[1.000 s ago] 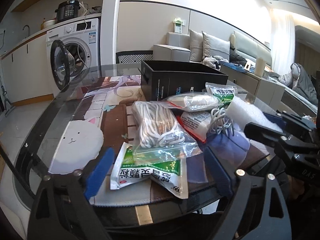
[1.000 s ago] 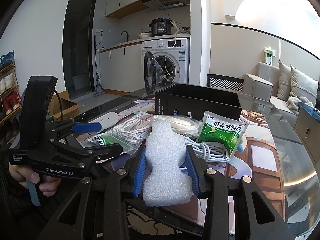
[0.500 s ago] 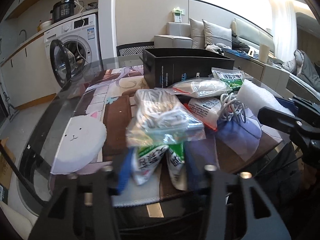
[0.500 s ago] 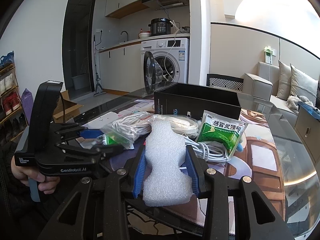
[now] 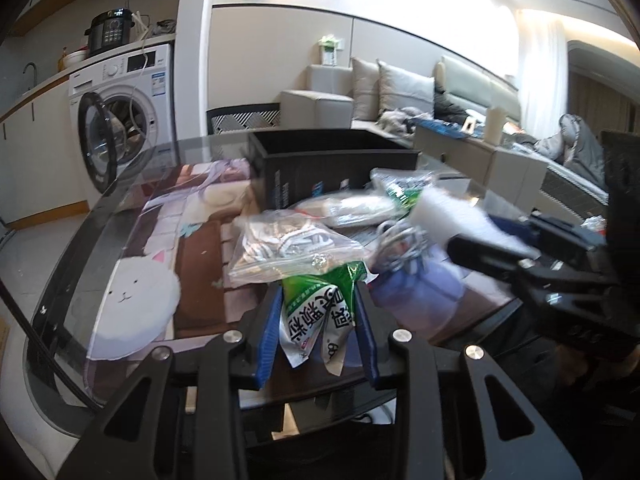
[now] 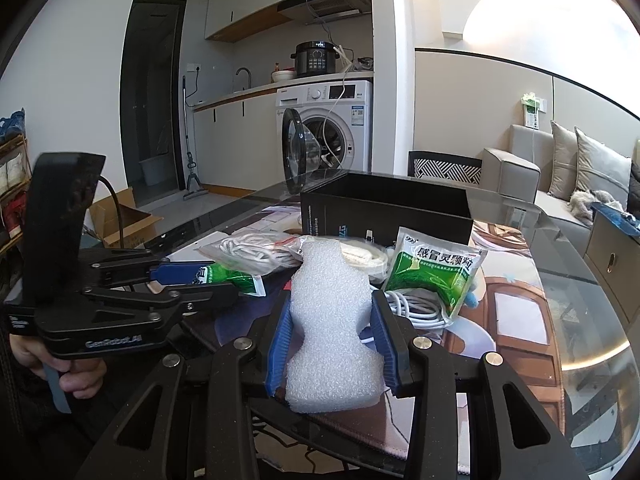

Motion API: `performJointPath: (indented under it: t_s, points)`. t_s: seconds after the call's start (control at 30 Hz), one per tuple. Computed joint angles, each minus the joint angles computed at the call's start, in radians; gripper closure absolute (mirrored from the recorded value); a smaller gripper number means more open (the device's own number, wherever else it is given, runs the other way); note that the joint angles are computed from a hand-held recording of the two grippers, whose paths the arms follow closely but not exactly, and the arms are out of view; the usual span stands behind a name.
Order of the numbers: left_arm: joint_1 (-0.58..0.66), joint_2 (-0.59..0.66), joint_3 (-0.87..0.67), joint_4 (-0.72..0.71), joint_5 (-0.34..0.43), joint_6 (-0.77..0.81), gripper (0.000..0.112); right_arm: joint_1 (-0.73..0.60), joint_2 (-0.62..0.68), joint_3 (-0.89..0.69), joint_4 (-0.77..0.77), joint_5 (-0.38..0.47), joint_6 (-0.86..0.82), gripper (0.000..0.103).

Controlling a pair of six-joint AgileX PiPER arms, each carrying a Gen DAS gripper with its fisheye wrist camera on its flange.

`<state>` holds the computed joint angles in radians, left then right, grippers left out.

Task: Organize soft objects
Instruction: 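Grasp the green medicine sachet with the left gripper while the right gripper holds the foam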

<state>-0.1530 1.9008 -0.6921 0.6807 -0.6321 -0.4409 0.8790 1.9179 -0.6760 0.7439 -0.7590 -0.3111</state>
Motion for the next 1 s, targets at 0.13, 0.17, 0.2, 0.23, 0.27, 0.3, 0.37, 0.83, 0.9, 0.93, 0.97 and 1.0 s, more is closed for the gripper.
performJointPath:
  t_s: [0.13, 0.17, 0.2, 0.23, 0.27, 0.3, 0.37, 0.83, 0.9, 0.93, 0.97, 1.0]
  points:
    - [0.004, -0.05, 0.02, 0.069, -0.03, -0.06, 0.08, -0.008, -0.015, 0.011, -0.009, -0.007, 0.026, 0.065]
    - [0.004, -0.062, 0.025, 0.082, -0.035, -0.072, 0.08, -0.012, -0.022, 0.016, -0.017, -0.011, 0.039, 0.065]
    - [0.002, -0.071, 0.028, 0.09, -0.037, -0.082, 0.08, -0.015, -0.028, 0.018, -0.021, -0.009, 0.044, 0.065]
    - [0.001, -0.081, 0.029, 0.101, -0.039, -0.093, 0.08, -0.02, -0.036, 0.02, -0.023, -0.006, 0.046, 0.065]
    - [0.001, -0.089, 0.03, 0.109, -0.038, -0.104, 0.08, -0.022, -0.044, 0.02, -0.014, -0.004, 0.038, 0.065]
    - [0.003, -0.096, 0.031, 0.119, -0.039, -0.12, 0.08, -0.024, -0.052, 0.02, -0.011, -0.001, 0.033, 0.065]
    - [0.018, -0.111, 0.03, 0.171, -0.05, -0.177, 0.08, -0.024, -0.065, 0.02, 0.005, 0.0, 0.017, 0.065]
    - [0.016, -0.153, -0.018, 0.225, -0.032, -0.287, 0.079, -0.044, -0.118, 0.009, 0.062, 0.021, -0.07, 0.065]
    - [0.006, -0.142, -0.045, 0.207, -0.011, -0.282, 0.079, -0.056, -0.13, 0.002, 0.066, 0.042, -0.085, 0.065]
    - [-0.002, -0.135, -0.061, 0.192, 0.003, -0.278, 0.079, -0.069, -0.139, -0.005, 0.06, 0.059, -0.09, 0.065]
    - [-0.004, -0.126, -0.078, 0.191, 0.009, -0.28, 0.079, -0.078, -0.143, -0.012, 0.058, 0.072, -0.098, 0.065]
    - [-0.008, -0.117, -0.09, 0.178, 0.015, -0.272, 0.079, -0.086, -0.148, -0.024, 0.069, 0.087, -0.118, 0.065]
